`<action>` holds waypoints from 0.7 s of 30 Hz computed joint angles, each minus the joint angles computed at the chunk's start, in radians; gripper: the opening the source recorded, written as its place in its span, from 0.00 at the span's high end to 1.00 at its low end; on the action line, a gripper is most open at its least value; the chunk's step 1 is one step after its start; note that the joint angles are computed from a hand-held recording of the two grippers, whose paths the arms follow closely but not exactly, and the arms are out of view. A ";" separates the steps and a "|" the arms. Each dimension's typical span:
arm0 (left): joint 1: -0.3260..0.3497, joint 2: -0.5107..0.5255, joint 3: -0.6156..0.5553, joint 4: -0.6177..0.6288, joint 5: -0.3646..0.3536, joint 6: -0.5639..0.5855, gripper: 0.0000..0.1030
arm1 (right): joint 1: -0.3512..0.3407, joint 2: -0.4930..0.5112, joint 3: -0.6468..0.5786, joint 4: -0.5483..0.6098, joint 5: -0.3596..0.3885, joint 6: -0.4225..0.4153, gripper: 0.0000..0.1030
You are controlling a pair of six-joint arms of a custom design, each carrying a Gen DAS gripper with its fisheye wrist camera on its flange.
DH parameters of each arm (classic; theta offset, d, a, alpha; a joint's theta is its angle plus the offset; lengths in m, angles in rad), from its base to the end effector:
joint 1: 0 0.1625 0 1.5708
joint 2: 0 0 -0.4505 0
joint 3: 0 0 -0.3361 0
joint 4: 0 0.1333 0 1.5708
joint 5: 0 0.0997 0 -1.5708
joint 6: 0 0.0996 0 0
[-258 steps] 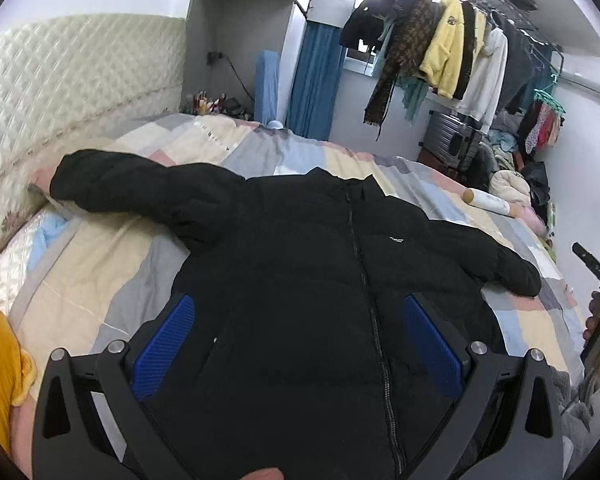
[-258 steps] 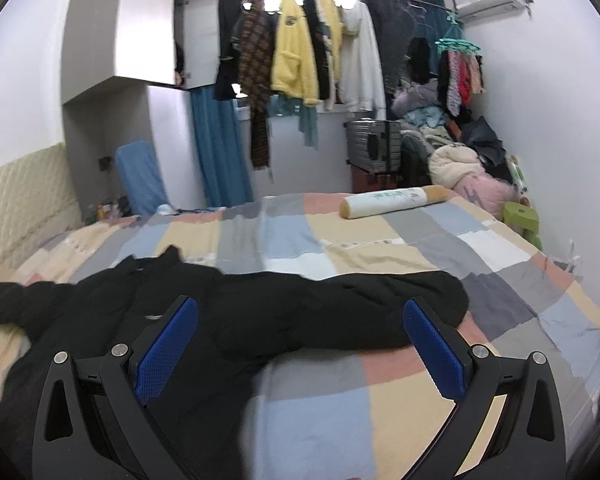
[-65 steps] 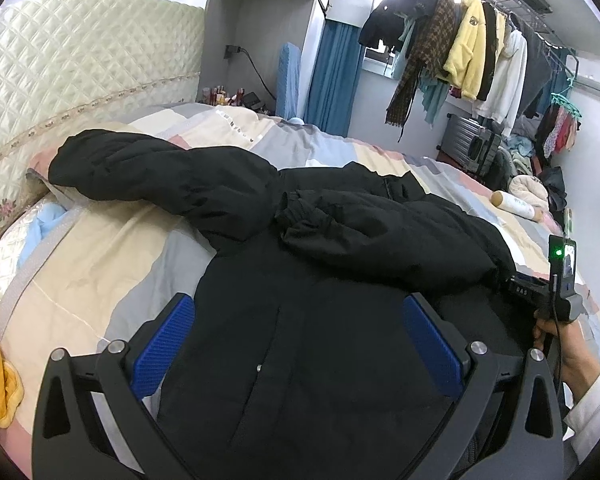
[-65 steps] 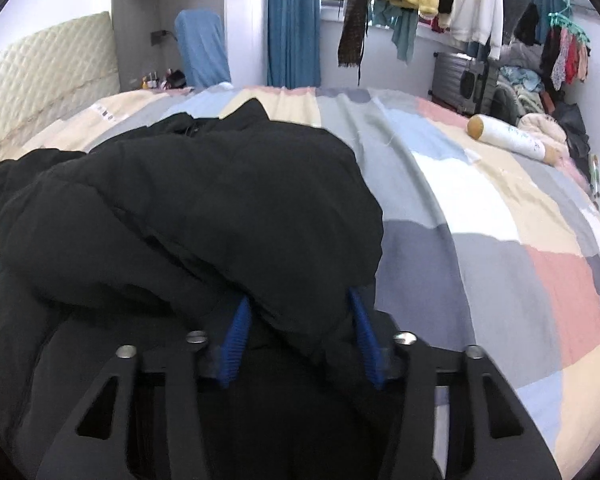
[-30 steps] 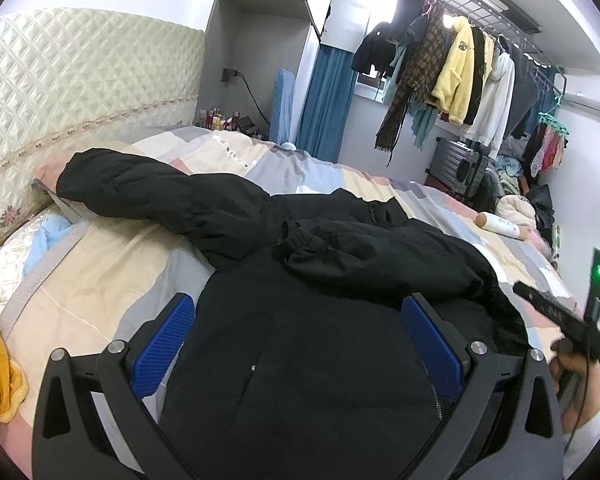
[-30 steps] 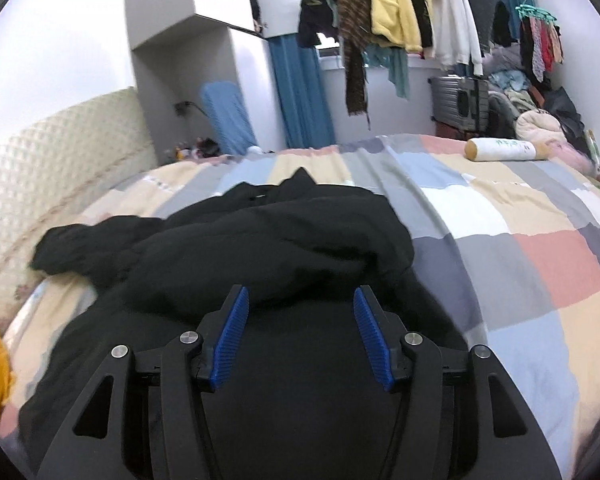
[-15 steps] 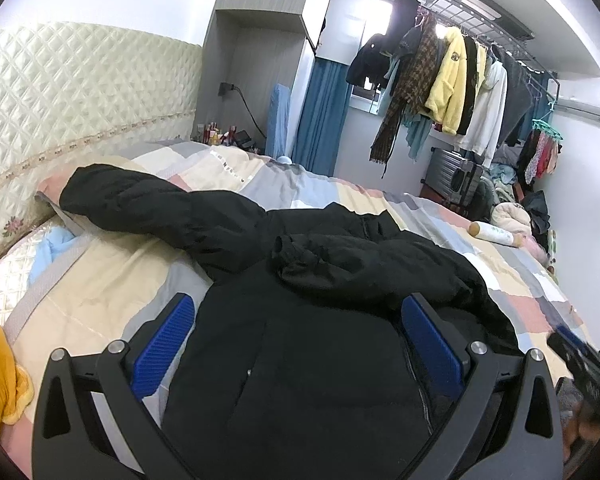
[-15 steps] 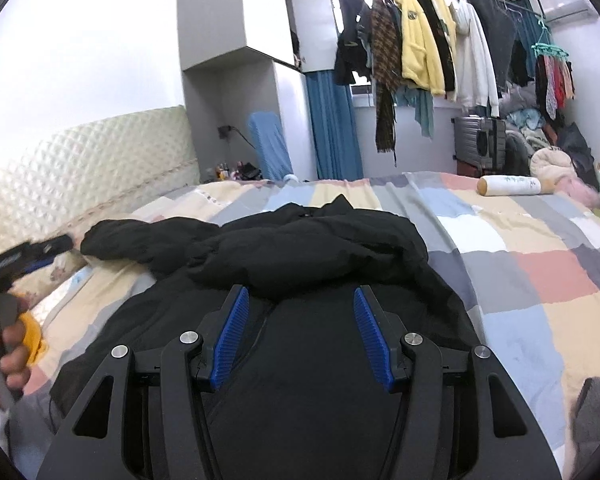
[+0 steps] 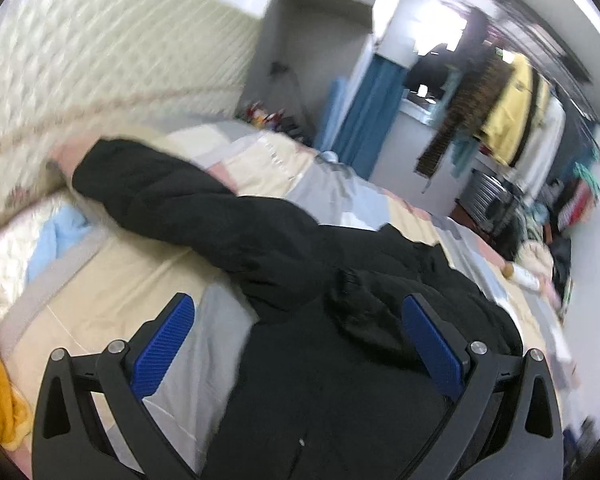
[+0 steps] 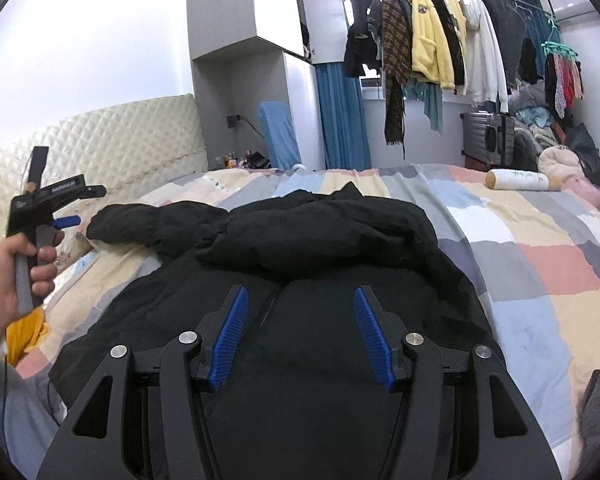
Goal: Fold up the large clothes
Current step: 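Reach the left gripper to the other sleeve cuff and grasp it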
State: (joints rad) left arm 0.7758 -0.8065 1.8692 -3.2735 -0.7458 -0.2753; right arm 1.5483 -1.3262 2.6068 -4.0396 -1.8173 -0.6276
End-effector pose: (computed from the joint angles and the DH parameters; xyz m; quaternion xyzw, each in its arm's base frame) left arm -0.2806 -0.5645 0.1994 0.1016 0.8728 -0.4420 0.1804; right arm 0.1015 -0.3345 0.3340 0.1793 -0.8055 0.4939 0.2739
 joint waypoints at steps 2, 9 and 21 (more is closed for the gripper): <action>0.044 -0.008 -0.037 0.018 -0.018 -0.014 0.00 | -0.005 0.004 0.000 -0.002 -0.003 0.004 0.47; 0.194 -0.067 -0.133 0.116 -0.027 -0.027 0.00 | -0.009 0.023 -0.011 0.022 -0.025 0.032 0.42; 0.436 -0.088 -0.240 0.046 -0.256 -0.078 0.01 | 0.002 0.094 -0.088 0.074 -0.098 0.094 0.23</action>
State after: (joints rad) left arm 1.2115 -0.8946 1.6289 -3.2279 -1.0022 -0.3532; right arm 1.5507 -1.2324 2.5188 -3.9659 -1.9148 -0.5331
